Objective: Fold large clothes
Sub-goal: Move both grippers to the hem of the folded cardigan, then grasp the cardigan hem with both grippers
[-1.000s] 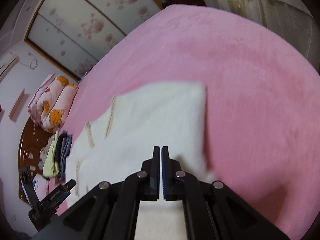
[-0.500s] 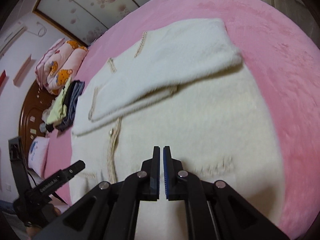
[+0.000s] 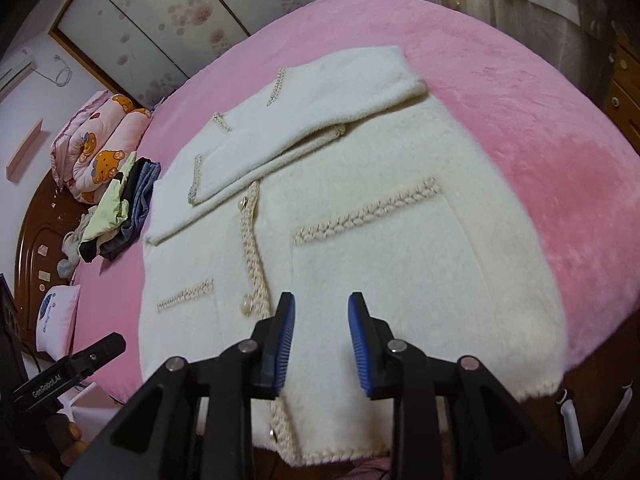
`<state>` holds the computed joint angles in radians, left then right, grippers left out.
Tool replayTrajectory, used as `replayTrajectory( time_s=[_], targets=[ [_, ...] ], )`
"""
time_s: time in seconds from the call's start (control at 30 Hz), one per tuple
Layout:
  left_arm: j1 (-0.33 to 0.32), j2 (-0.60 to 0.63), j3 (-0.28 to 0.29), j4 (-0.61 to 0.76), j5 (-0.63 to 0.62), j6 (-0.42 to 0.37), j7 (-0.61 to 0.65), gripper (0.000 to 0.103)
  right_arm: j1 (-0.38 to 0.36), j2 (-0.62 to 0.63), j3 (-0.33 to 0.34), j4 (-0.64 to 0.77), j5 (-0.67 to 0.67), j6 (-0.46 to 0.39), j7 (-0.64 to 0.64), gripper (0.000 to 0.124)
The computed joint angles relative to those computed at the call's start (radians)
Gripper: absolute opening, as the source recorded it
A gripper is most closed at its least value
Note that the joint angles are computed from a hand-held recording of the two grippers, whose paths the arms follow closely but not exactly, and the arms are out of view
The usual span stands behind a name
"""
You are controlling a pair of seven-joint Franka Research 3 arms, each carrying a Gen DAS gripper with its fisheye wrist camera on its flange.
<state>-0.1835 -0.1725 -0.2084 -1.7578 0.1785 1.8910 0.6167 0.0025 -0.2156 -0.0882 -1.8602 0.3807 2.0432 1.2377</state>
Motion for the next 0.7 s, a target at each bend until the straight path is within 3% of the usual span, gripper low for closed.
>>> replayTrajectory(
  time_s=[0.13, 0.23, 0.47, 0.7],
  targets=[
    [-0.006, -0.049, -0.005, -0.035, 0.001, -0.09, -0.002, 0.078, -0.006, -0.074, 0.007, -0.07, -0.039, 0.005, 0.012, 0.048],
    [-0.011, -0.102, 0.002, -0.108, -0.026, -0.1, 0.0, 0.078, -0.016, -0.113, 0.012, -0.11, -0.088, -0.007, 0.028, 0.057],
    [-0.007, -0.213, 0.044, -0.301, -0.126, -0.112, 0.042, 0.078, -0.061, -0.172, 0.021, -0.201, -0.249, 0.021, 0.033, 0.058],
    [0.013, -0.309, 0.087, -0.45, -0.175, -0.099, 0.117, 0.086, -0.124, -0.127, -0.015, -0.194, -0.341, 0.077, 0.014, 0.058]
  ],
)
